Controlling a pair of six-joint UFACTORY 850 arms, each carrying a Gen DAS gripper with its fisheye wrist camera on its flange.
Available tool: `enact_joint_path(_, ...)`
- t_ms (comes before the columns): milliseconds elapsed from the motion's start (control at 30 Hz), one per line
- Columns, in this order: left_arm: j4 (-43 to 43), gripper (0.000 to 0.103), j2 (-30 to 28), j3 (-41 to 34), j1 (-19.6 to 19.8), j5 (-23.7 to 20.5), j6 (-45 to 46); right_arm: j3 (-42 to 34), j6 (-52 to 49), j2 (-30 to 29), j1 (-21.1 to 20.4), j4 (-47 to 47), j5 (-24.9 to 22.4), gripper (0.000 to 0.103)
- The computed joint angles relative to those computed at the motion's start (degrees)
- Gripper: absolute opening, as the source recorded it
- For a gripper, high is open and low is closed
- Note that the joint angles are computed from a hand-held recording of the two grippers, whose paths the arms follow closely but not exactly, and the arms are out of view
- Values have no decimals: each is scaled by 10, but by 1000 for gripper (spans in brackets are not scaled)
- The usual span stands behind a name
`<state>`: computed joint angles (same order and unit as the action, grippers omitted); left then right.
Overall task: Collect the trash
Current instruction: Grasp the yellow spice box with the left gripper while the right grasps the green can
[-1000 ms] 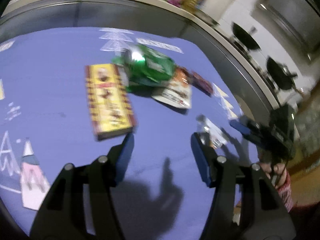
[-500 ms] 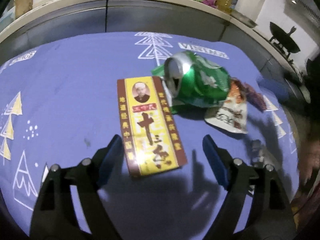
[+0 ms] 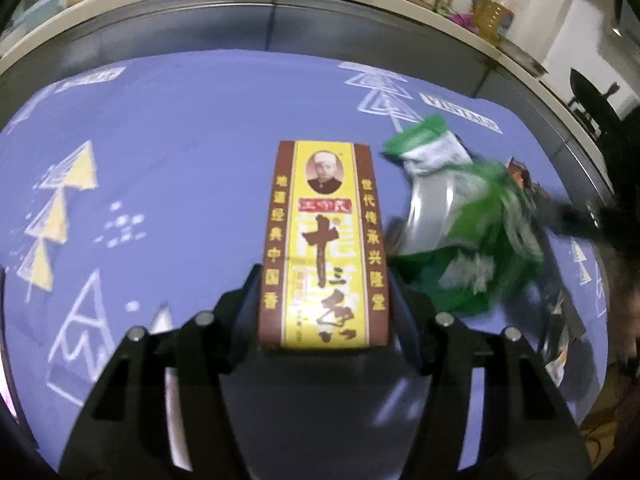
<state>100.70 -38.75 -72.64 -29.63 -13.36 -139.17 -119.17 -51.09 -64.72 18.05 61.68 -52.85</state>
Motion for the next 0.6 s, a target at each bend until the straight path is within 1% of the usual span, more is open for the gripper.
enact_joint_path(67, 58, 58, 14, 24, 3, 4, -64, 79, -51, 40, 6, 14, -15, 35)
enact_joint_path(100, 66, 58, 20, 32, 2, 3, -75, 102, -65, 53, 8, 15, -12, 35)
enact_joint_path(167, 47, 58, 25, 40, -2, -3, -57, 162, -105, 92, 17, 10, 24, 35)
enact_joint_path(233, 22, 58, 28, 45, -9, -12, -31, 198, -141, 120, 25, 11, 68, 35)
enact_joint_path(300, 13, 58, 28, 46, -10, -14, -19, 209, -158, 129, 26, 22, 81, 35)
enact_joint_path(367, 29, 58, 30, 47, -9, -8, -34, 201, -135, 127, 26, 20, 90, 35)
enact_joint_path(433, 52, 58, 29, 45, -5, -3, -53, 192, -125, 120, 22, 25, 84, 36)
enact_joint_path(567, 70, 59, 24, 41, -2, 6, -71, 180, -98, 105, 16, 29, 77, 36)
enact_joint_path(600, 80, 60, 23, 40, -2, 3, -80, 174, -95, 100, 11, 29, 74, 35)
